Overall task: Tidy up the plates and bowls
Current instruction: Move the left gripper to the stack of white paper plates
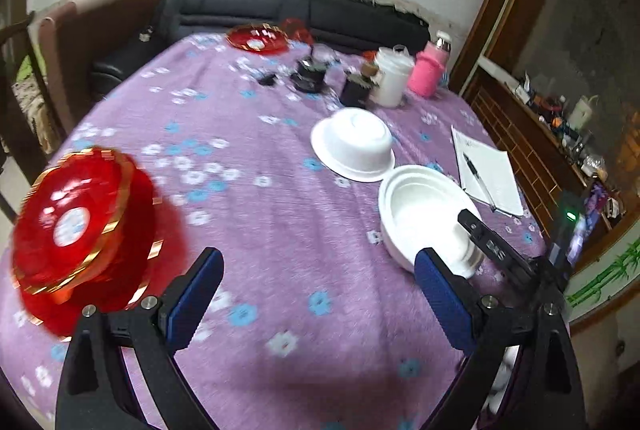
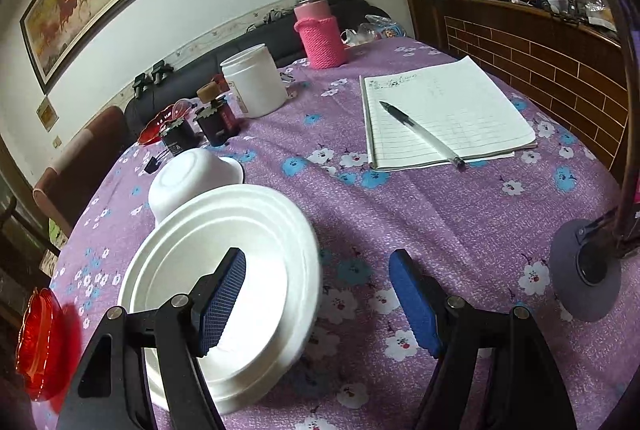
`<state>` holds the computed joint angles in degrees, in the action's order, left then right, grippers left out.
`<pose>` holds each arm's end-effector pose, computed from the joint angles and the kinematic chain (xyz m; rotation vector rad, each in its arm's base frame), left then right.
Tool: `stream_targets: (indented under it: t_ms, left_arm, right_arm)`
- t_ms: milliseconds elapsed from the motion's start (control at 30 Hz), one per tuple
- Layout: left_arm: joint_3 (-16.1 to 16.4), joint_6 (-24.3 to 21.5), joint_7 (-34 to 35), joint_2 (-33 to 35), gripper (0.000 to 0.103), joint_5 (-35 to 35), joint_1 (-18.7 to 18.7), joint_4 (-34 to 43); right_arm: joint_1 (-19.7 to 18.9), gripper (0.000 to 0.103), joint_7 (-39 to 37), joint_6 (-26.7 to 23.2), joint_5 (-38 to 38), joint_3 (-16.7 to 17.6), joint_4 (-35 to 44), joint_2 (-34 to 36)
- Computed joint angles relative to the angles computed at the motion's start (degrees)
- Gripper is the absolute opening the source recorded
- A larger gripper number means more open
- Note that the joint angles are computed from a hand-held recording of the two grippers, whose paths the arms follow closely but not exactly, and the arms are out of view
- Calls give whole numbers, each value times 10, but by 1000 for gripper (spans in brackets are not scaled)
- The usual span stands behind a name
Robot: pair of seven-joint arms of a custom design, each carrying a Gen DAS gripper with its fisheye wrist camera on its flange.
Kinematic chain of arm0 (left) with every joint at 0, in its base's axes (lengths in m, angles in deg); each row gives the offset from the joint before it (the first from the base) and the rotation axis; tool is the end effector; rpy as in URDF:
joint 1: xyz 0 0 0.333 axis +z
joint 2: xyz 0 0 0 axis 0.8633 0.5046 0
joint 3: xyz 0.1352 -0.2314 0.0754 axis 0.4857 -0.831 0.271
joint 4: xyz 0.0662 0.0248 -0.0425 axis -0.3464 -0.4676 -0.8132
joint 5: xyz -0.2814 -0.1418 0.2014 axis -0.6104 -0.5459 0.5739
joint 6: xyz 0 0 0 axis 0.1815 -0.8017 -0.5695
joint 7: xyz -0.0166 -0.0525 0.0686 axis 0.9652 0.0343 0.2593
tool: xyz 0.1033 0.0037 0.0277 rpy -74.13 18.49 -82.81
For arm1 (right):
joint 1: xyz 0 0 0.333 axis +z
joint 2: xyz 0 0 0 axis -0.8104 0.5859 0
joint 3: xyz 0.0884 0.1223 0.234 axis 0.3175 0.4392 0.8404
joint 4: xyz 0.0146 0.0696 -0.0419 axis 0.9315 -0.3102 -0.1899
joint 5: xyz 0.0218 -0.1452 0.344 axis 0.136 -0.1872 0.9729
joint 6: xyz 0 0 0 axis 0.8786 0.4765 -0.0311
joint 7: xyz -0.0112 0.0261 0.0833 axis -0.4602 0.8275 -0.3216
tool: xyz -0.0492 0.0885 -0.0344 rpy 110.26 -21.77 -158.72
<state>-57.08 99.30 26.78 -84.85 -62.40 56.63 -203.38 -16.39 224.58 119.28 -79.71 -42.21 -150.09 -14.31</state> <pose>0.5199 -0.0026 0.4777 -1.9801 1.7457 -0.9097 0.5860 0.2338 0.3919 -1.4331 1.8349 -0.5169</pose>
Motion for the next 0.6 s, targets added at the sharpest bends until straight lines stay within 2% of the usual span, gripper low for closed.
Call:
stream_targets:
  t_ms: [67,200,333,600]
  left_arm:
    - [-6,-21,-8,49,96,-1,-1,47]
    - [-38,-56,-30,131,96,-12,18,128]
    - [-69,-64,-72,199,96,34,31,193]
    - [-111,-118,-118,290,94,96,51,293]
  right_arm:
    - [1,73,2,5,-1,-3,-4,-3]
    - [-37,66,-52,6,51,44,-5,-2]
    - [-64,60,-111,7,111,80,-8,-2]
    - [-86,59,-204,-13,210,118,-3,2]
